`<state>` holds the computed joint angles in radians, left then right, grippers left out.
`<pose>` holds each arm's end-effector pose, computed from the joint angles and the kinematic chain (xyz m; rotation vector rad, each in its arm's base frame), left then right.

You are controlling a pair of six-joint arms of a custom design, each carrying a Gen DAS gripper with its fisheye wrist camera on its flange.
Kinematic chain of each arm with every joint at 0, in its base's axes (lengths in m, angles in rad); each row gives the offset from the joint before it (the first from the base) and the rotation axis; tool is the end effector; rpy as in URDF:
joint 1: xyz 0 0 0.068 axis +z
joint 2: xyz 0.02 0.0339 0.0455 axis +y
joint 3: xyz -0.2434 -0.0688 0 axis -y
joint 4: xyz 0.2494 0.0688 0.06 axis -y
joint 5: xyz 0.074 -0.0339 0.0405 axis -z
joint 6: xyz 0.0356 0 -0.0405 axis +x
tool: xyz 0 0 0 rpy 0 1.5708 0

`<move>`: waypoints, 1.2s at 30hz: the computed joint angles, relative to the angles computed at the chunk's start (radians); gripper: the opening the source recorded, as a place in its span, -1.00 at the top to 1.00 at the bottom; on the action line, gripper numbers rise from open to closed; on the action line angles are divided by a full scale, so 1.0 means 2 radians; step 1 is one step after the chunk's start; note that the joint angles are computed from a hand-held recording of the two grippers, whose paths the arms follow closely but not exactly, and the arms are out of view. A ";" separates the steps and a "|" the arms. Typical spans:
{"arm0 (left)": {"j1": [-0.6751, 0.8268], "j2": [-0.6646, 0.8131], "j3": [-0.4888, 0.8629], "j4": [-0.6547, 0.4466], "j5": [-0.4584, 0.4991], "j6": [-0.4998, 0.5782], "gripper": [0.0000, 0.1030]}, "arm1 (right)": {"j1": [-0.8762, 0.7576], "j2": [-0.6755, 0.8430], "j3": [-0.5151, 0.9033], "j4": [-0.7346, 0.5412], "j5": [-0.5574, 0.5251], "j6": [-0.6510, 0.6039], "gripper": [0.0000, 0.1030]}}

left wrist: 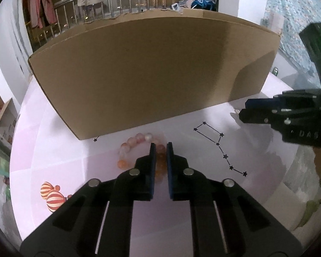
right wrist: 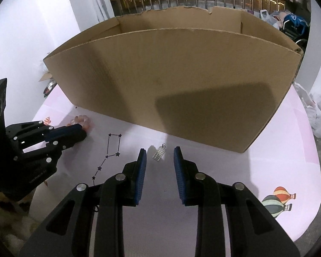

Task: Organize jewelry
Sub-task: 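Close the left tool on the pink bead bracelet while the right tool closes on the silver charm, then hold the pink bracelet in the left tool and the silver charm in the right tool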

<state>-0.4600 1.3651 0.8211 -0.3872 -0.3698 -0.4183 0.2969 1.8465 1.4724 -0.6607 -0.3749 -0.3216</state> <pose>0.2555 -0.1122 0.1880 -0.0991 2.4151 0.0687 0.3739 0.1280 0.2203 -0.9073 2.4009 0.4774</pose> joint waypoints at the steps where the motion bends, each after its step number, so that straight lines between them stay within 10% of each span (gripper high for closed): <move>1: 0.002 0.001 0.003 -0.003 0.001 -0.004 0.84 | 0.003 0.000 -0.002 0.004 0.005 0.001 0.54; 36: 0.019 0.017 0.024 -0.024 0.010 -0.049 0.84 | 0.023 -0.010 -0.016 0.027 0.037 0.014 0.91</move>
<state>-0.4216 1.3991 0.8687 -0.4345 -0.3495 -0.5172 0.3420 1.8269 1.4414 -0.6075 -0.3009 -0.2928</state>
